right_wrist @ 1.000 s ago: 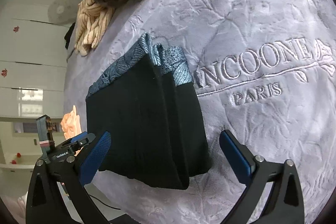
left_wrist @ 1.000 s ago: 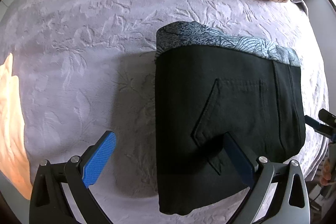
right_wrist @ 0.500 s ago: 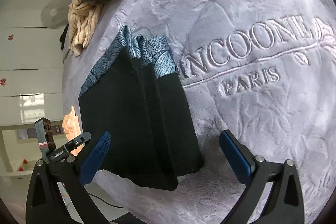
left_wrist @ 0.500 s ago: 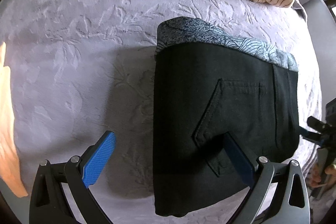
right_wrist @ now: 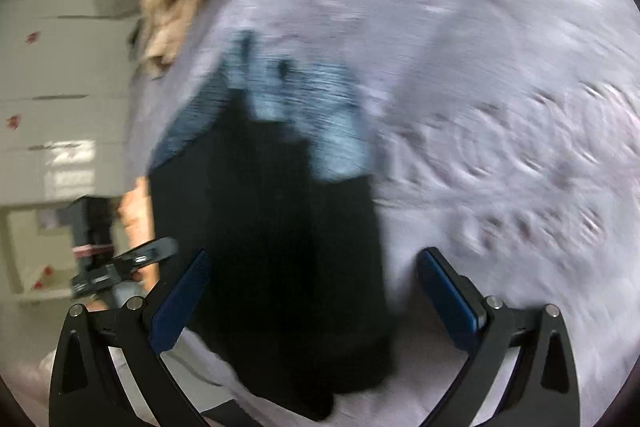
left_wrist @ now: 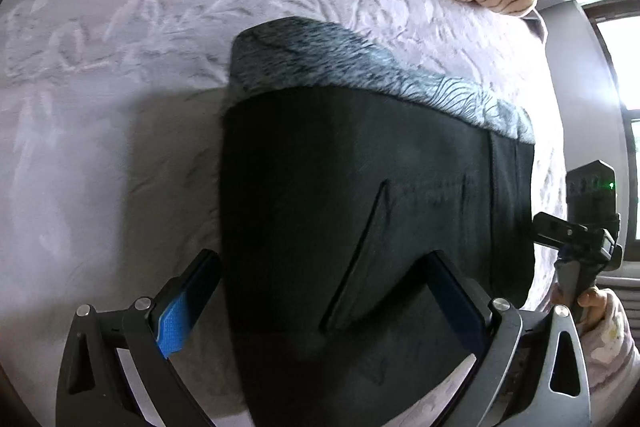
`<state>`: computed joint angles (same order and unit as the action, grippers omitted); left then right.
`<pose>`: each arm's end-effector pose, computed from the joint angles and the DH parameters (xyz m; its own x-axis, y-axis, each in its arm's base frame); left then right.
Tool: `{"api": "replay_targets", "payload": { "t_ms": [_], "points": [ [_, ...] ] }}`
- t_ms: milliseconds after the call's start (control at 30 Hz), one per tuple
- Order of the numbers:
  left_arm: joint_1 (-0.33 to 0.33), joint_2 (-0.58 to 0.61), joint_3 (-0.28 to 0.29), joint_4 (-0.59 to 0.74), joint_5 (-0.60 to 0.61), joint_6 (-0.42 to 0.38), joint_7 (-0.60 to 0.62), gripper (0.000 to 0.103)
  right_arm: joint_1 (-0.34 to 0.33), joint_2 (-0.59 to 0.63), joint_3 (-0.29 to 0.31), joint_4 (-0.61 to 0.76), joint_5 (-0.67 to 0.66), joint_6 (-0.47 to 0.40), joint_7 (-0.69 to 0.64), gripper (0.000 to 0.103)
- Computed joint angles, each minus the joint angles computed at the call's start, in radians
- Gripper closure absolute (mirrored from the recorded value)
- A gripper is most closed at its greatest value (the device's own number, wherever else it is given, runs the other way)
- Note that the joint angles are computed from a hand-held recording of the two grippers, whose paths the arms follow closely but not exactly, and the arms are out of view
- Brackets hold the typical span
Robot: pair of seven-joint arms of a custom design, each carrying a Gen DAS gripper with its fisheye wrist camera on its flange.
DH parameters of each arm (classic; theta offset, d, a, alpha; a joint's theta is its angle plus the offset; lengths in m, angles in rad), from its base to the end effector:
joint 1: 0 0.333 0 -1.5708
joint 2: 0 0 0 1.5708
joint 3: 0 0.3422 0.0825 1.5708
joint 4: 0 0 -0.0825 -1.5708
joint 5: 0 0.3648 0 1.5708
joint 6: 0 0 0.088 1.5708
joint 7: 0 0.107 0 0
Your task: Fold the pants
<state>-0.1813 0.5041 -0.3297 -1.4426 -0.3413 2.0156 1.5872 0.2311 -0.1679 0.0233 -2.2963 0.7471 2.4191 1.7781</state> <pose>0.6240 -0.3194 0.4558 -0.3137 -0.8324 0.4568 -0.9437 0.3267 -0.0527 0.4762 0.1276 0.4849 -0.3557 -0.7281 -0.5859 -0.8990 0.4379 0.0016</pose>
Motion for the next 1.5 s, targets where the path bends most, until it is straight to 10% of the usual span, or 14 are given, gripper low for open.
{"api": "replay_targets", "payload": {
  "t_ms": [300, 600, 900, 1367, 1500],
  "points": [
    [0.001, 0.021, -0.008, -0.015, -0.025, 0.044, -0.026, 0.0, -0.009, 0.058, -0.008, 0.01, 0.106, -0.002, -0.075, 0.005],
    [-0.001, -0.102, -0.012, -0.115, -0.052, 0.107, -0.016, 0.041, -0.003, -0.001, -0.013, -0.009, 0.177, -0.014, -0.064, 0.042],
    [0.021, -0.312, 0.033, -0.258, -0.11, 0.077, 0.009, 0.042, 0.047, -0.116, 0.004, -0.037, 0.274, -0.016, -0.074, 0.043],
    [0.07, -0.559, 0.175, -0.494, -0.165, -0.052, 0.2, 0.042, 0.291, -0.108, 0.151, -0.083, 0.462, 0.333, 0.075, 0.043],
    [0.079, -0.564, 0.195, -0.552, -0.15, -0.006, 0.225, 0.042, 0.307, -0.019, 0.169, -0.02, 0.327, 0.354, 0.183, 0.043]
  ]
}}
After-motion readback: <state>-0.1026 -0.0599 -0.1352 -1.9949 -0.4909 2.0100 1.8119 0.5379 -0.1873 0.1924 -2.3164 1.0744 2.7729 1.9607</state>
